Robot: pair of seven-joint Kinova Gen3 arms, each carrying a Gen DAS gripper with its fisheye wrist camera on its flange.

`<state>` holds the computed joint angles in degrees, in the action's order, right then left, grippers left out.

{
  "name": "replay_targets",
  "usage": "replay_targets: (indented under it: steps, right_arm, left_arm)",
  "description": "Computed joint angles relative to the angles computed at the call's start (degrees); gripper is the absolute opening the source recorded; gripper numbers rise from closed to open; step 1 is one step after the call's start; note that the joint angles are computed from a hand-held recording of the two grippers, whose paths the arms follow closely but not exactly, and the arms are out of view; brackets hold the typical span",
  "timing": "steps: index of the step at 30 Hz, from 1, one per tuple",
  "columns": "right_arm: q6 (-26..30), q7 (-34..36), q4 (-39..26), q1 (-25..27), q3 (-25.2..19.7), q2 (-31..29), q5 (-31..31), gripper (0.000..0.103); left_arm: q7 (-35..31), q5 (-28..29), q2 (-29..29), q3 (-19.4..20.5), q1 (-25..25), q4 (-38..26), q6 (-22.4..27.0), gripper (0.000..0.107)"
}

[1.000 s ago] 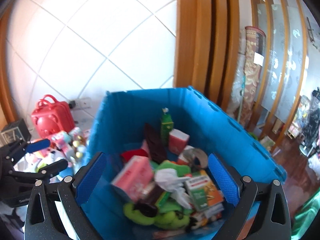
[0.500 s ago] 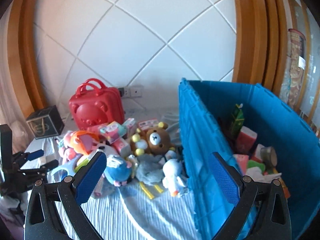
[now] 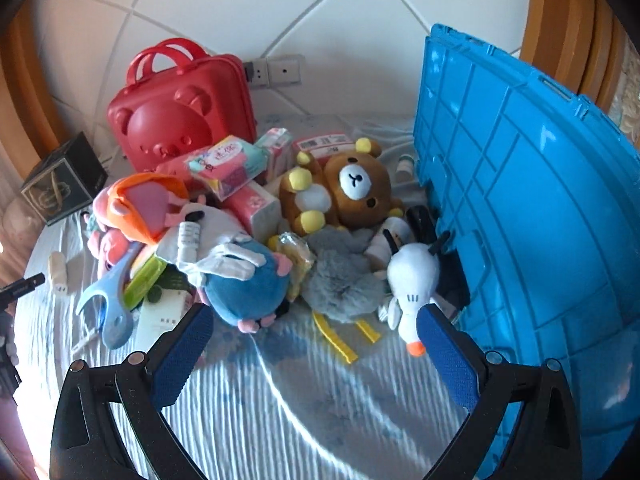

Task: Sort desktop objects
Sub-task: 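Grasp the white WEI supplement bottle with the left tool while the right tool grasps a small white medicine bottle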

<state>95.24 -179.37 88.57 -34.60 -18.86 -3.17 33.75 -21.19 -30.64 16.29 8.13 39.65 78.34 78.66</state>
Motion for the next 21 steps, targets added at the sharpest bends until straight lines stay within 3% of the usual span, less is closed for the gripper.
replay_targets:
  steps: [7, 14, 15, 17, 19, 21]
  right_arm:
    - [-6.49, 7.03, -0.27, 4.04, 4.80, 3.39, -4.24, 0.103]
    - [-13.03, 14.67, -4.57, 5.64, 8.70, 9.29, -5.64, 0.102]
    - [-14.63, 15.90, -4.99, 6.04, 9.29, 9.92, -6.32, 0.098]
    - [-16.67, 18.32, -6.04, 6.53, 10.26, 11.50, -7.44, 0.082]
    - [-18.33, 21.30, -7.28, 7.17, 11.17, 13.59, -9.29, 0.064]
    - [-20.95, 23.86, -7.57, 7.93, 12.02, 15.13, -11.54, 0.064]
  left_arm:
    - [-2.27, 4.73, 1.37, -2.71, -8.57, 4.64, -7.04, 0.068]
    - [-5.08, 9.16, 3.87, -3.84, -12.45, 6.61, -12.68, 0.068]
    - [-5.06, 9.95, 4.02, -3.66, -13.01, 7.15, -13.79, 0.068]
    - [-4.09, 10.17, 4.27, -4.19, -12.62, 8.41, -16.03, 0.054]
    - [-4.43, 9.21, 4.46, -4.64, -10.71, 8.14, -15.83, 0.053]
    - [-3.87, 7.73, 4.21, -3.84, -9.15, 7.41, -14.78, 0.053]
